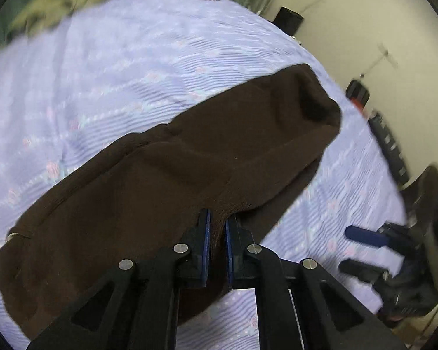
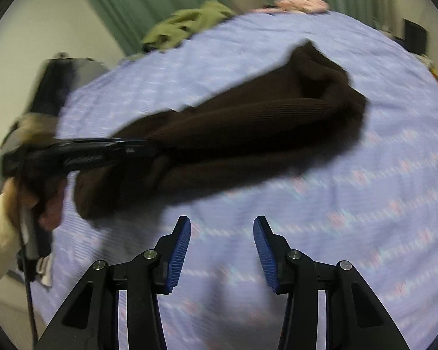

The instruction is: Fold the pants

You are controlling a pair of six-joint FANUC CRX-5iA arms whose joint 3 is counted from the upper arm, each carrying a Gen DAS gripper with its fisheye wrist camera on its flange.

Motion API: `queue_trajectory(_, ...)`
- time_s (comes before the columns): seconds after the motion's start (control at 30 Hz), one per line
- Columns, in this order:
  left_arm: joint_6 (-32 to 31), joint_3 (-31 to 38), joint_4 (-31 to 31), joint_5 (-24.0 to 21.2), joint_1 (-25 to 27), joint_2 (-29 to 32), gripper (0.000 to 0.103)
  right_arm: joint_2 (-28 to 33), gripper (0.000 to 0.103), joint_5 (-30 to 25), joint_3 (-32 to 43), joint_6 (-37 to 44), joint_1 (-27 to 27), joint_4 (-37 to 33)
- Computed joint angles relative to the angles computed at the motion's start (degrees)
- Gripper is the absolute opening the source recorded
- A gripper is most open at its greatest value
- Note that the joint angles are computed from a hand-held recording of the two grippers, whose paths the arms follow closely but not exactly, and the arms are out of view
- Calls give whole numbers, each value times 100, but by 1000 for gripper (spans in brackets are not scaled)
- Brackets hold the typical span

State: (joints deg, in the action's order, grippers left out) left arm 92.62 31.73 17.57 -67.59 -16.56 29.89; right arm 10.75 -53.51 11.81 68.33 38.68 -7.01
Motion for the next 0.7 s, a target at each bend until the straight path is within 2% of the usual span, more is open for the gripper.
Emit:
queue_trajectory(0.13, -316, 135, 430, -248, 215, 218, 11, 505, 46, 30, 779, 1124, -125, -731)
queue_trajectory(0.23, -361, 429, 176, -415, 166, 343, 11, 1025, 46, -413, 1533, 1914, -271, -1397)
queue_trajectory(0.37, -272, 777, -101, -559, 255, 497, 11, 1606, 46, -980, 2294, 2424, -297, -1673)
queue_trajectory(0.6, -193, 575, -107, -358, 401, 295, 11, 2103, 47, -1051, 3015, 2845, -358, -1921)
queue_trajectory(0.67, -227, 557, -187, -366, 404, 231, 11, 2462, 49, -1390, 3522, 2954, -384, -2056)
queue_trajectory(0.7, -231, 549, -183, -368, 407, 224, 11, 2750, 50, -1805, 3942, 2968, -441, -2260)
